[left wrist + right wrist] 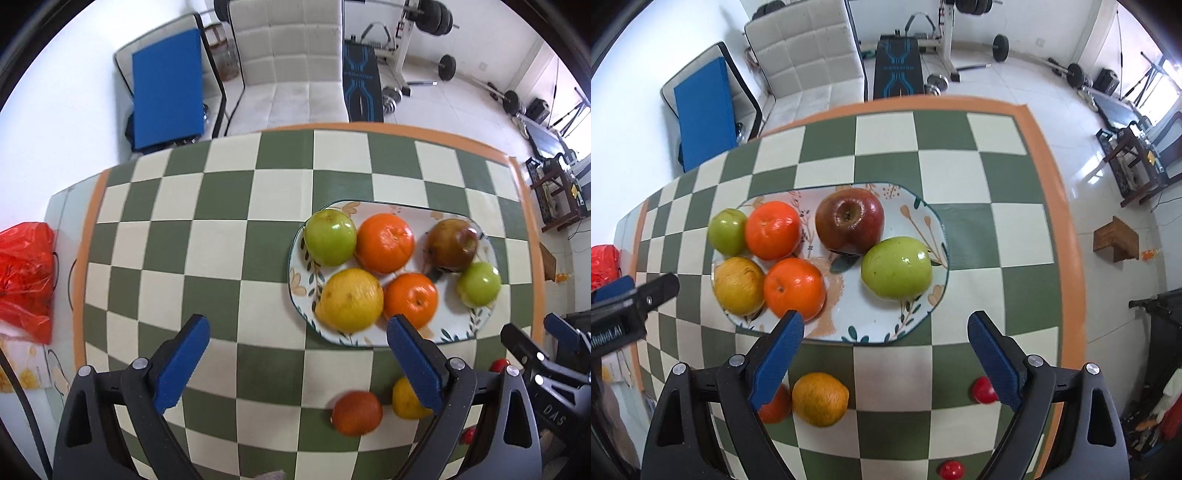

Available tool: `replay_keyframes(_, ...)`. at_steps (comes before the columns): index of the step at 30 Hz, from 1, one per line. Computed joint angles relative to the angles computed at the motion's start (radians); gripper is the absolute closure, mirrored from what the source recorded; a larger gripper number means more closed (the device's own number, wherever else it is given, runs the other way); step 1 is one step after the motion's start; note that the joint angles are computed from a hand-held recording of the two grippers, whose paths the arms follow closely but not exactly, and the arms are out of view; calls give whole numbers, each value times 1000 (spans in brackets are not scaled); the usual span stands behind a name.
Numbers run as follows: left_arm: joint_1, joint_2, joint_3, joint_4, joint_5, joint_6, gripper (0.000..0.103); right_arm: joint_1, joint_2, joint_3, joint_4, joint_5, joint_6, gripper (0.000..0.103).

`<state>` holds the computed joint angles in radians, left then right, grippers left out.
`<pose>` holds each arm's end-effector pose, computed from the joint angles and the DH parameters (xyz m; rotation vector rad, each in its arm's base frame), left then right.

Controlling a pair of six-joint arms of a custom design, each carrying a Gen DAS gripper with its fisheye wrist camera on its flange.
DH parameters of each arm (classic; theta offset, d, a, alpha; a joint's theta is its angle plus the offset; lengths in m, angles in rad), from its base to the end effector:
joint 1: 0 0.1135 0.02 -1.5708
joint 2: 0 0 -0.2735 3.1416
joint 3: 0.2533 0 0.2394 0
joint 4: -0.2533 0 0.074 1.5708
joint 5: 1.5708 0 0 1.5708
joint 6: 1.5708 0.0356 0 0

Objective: Organize fruits
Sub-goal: 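Move both tools back over the remaining red-brown apple and yellow citrus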

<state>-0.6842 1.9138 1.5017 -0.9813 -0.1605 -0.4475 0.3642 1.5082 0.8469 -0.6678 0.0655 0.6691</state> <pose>0.2885 -0.2280 0.2258 0.3225 2.8878 0.0587 0.2334 0.0865 0.1851 0.4515 2.8625 0.0913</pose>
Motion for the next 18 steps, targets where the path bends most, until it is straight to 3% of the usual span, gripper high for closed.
replay_keyframes(7, -74, -180, -57, -40, -36, -53, 5, 110, -200, 29, -168, 94, 79, 10)
replay_keyframes(18, -226, -359, -5, -173, -120, -143, 5, 364, -418, 194, -515, 265, 306, 10)
